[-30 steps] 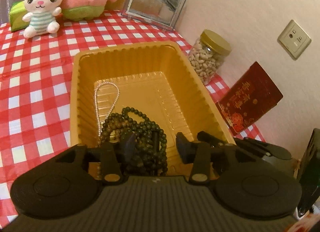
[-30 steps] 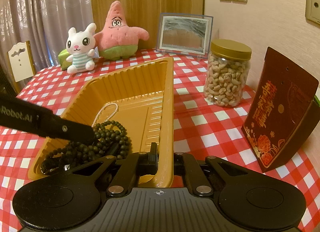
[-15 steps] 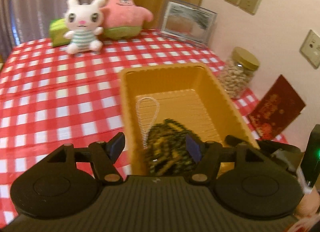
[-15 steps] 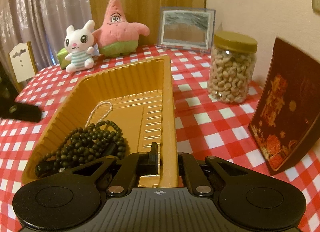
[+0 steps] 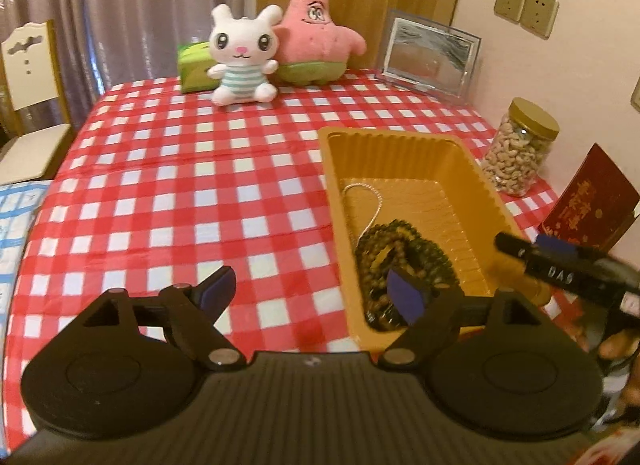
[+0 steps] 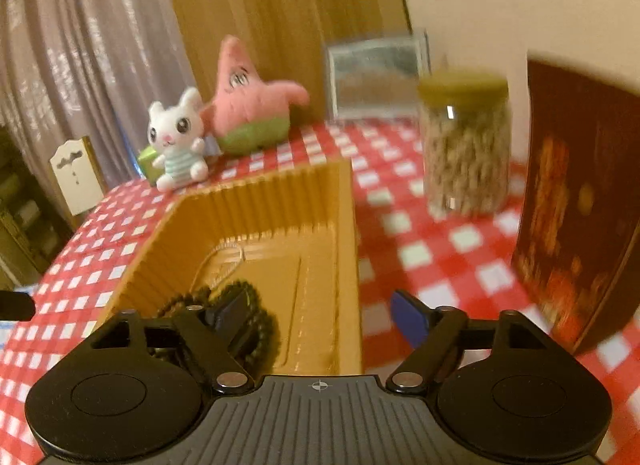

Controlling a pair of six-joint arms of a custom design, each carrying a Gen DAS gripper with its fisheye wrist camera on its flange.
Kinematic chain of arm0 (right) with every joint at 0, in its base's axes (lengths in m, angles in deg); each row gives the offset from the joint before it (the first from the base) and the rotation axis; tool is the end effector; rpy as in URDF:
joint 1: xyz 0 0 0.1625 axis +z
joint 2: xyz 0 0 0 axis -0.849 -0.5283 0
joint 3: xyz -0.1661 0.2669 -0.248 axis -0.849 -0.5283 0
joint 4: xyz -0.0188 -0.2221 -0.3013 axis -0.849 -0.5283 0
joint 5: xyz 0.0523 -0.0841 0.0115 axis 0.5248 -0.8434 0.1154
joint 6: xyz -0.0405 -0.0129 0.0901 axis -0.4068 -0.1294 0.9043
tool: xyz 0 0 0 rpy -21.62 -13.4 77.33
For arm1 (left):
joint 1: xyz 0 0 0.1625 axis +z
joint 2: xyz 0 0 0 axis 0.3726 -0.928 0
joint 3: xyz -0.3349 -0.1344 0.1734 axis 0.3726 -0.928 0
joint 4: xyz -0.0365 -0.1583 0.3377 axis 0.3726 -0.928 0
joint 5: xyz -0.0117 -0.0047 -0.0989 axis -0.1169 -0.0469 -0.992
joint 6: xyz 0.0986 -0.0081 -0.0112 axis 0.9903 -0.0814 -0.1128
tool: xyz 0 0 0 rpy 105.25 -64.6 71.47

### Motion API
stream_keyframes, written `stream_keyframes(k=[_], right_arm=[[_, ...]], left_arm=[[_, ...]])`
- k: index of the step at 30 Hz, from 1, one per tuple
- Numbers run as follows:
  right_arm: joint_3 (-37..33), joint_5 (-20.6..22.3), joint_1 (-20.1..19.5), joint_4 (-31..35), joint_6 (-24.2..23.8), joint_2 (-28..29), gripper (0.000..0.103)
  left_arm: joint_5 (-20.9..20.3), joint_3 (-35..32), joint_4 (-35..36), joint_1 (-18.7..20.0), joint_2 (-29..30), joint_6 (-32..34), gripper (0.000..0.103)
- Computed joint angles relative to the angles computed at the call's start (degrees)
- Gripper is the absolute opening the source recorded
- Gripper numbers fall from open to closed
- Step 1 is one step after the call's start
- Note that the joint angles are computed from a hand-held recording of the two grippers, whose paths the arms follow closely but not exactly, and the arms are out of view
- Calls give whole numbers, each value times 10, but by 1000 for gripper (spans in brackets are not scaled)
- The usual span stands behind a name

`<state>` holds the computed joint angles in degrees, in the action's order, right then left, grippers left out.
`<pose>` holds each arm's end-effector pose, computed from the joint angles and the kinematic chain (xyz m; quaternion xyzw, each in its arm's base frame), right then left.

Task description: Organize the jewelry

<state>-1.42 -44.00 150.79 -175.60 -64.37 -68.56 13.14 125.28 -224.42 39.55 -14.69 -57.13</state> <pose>0.1326 -0.6941 0.1305 0.1087 -0.8551 0.4514 0.2309 -0.1686 -0.7207 0.2018 0.2255 0.8829 -0.2976 0.2848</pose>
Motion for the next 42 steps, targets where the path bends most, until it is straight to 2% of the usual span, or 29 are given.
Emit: stream_keyframes(k=[5,9,12,25,29,33,42], right_arm=[[35,-26,14,-22,2,-22,79],[71,-57,34,-39,15,-39,79],[89,-87,58,-25,29,-50,79],[215,-146,161,27,129,-99,79],[253,-157,187,34,168,-110,79],[289,-166,212,30,199,-119,79],[332,-188,246,30,222,-139,79]], left_arm=[[30,58,-48,-13,-28,17,84],[29,98,-64,-20,-58,18,84],[38,134,-74,-29,-84,20,84],[31,311,-12,-57,-262,-73,84],[48,364,-5,-70,-310,-87,84],[56,404,8,-82,-349,-105,84],[49,453,31,-108,-402,-128,84]])
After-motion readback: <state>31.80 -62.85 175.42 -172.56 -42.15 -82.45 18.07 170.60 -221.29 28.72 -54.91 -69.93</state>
